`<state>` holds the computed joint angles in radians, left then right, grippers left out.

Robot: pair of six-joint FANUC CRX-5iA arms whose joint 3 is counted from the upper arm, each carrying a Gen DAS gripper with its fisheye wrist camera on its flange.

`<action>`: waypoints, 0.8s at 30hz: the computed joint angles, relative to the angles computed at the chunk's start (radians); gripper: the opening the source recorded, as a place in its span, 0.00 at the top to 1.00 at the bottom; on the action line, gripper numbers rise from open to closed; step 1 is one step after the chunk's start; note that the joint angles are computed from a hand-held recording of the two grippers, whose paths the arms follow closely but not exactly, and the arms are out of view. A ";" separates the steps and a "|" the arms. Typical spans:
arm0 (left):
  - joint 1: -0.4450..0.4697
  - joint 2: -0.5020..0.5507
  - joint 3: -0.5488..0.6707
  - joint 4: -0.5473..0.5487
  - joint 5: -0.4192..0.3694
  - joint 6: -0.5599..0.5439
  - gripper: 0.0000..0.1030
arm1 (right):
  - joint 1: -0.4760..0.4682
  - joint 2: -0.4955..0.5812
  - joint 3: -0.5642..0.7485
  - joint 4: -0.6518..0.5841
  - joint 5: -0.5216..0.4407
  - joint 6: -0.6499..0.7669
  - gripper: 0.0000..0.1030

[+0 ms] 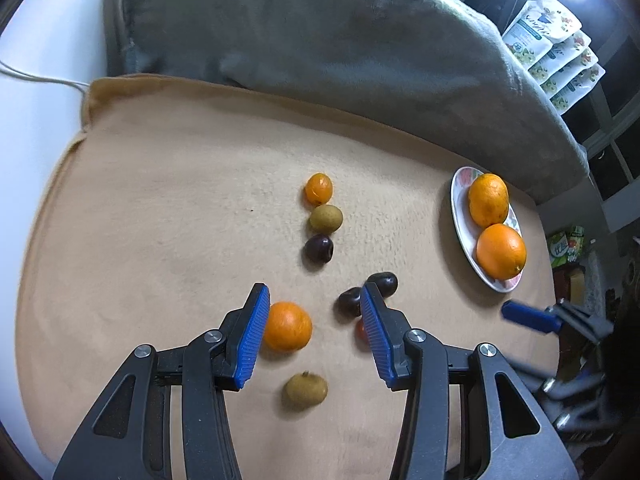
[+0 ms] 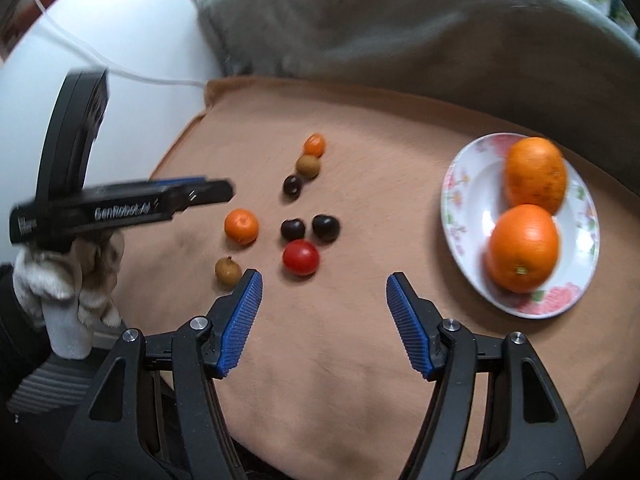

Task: Organize fruits
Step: 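Move the left gripper to a dark cherry while the right gripper approaches the red cherry tomato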

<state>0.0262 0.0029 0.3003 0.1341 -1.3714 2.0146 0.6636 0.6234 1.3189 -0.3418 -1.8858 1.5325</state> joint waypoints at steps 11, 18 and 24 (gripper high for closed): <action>0.020 0.070 -0.001 0.062 0.037 -0.016 0.58 | 0.040 0.003 -0.081 -0.001 0.026 0.019 0.44; 0.023 0.118 0.016 0.077 0.032 -0.029 0.63 | 0.044 0.015 -0.093 -0.001 0.037 0.012 0.49; 0.024 0.140 0.021 0.088 0.029 -0.036 0.67 | 0.040 0.044 -0.052 -0.021 0.016 0.004 0.53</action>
